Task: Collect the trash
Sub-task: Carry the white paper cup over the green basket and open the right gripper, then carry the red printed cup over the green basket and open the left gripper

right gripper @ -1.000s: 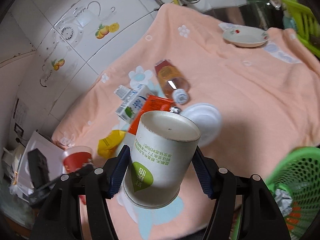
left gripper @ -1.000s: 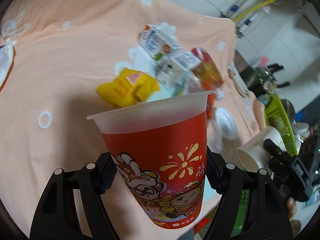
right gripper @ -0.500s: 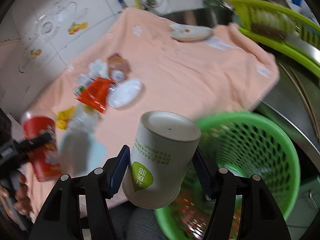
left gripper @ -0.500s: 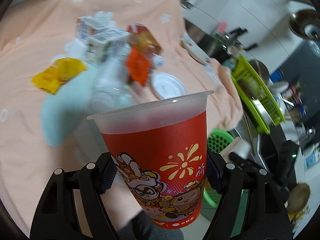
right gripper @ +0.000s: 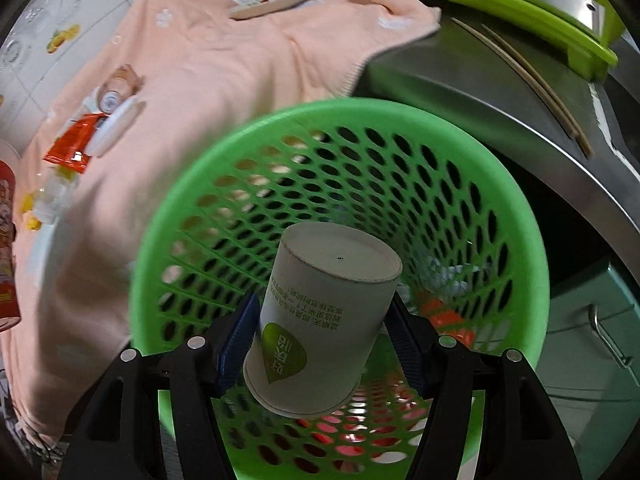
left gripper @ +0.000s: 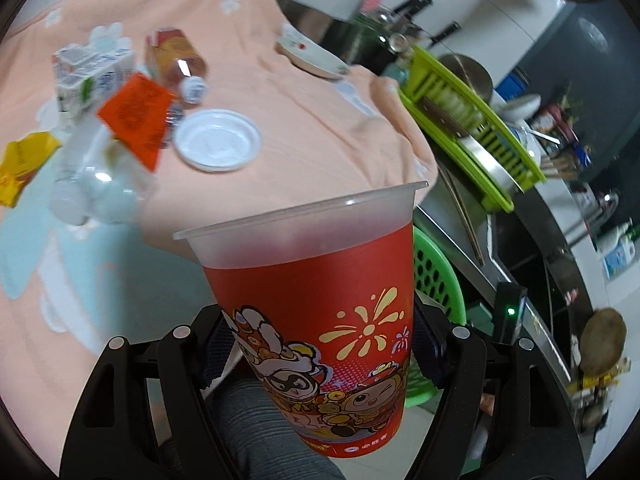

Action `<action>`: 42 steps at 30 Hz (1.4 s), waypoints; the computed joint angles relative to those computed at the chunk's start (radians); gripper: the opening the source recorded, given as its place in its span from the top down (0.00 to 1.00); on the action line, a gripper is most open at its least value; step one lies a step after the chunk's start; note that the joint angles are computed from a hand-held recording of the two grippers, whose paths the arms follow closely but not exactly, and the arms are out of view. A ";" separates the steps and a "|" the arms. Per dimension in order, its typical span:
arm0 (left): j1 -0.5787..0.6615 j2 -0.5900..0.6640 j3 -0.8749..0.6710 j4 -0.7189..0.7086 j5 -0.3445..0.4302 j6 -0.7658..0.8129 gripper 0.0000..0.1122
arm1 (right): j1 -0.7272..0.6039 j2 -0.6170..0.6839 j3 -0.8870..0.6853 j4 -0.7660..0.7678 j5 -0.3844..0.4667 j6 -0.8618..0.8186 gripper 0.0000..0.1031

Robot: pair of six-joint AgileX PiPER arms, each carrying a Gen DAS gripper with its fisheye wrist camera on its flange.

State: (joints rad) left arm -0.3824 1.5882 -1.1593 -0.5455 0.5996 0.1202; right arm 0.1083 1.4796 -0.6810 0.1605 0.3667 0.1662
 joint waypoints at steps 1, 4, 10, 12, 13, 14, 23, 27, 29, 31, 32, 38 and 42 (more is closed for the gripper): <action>-0.011 0.011 -0.010 0.007 0.000 -0.005 0.35 | -0.007 -0.002 0.005 -0.003 -0.003 -0.001 0.40; -0.054 0.048 -0.036 0.025 -0.001 -0.022 0.35 | -0.045 -0.011 0.022 0.059 -0.022 -0.080 0.33; -0.122 0.126 -0.091 0.067 0.003 -0.058 0.35 | -0.049 -0.064 0.034 -0.015 -0.027 -0.024 0.31; -0.142 0.149 -0.113 0.083 0.007 -0.075 0.35 | -0.051 -0.094 0.042 -0.026 -0.023 -0.023 0.31; -0.154 0.164 -0.126 0.087 0.008 -0.078 0.35 | -0.051 -0.115 0.047 -0.038 -0.019 -0.016 0.31; -0.167 0.178 -0.138 0.099 0.008 -0.087 0.35 | -0.054 -0.133 0.052 -0.036 -0.014 -0.023 0.30; -0.241 0.312 -0.257 0.173 0.037 -0.149 0.35 | -0.035 -0.285 0.093 -0.195 0.019 0.091 0.26; -0.268 0.372 -0.309 0.202 0.055 -0.171 0.35 | -0.036 -0.331 0.117 -0.263 0.025 0.145 0.26; -0.278 0.402 -0.338 0.214 0.070 -0.185 0.34 | -0.046 -0.349 0.128 -0.261 0.024 0.139 0.26; -0.289 0.438 -0.370 0.222 0.086 -0.194 0.34 | -0.064 -0.371 0.143 -0.257 0.021 0.126 0.25; -0.295 0.455 -0.385 0.226 0.094 -0.196 0.34 | -0.070 -0.379 0.148 -0.262 0.019 0.127 0.25; -0.326 0.545 -0.472 0.241 0.136 -0.225 0.34 | -0.114 -0.410 0.174 -0.214 0.012 0.066 0.24; -0.340 0.570 -0.488 0.237 0.148 -0.222 0.33 | -0.146 -0.417 0.184 -0.171 0.006 0.017 0.24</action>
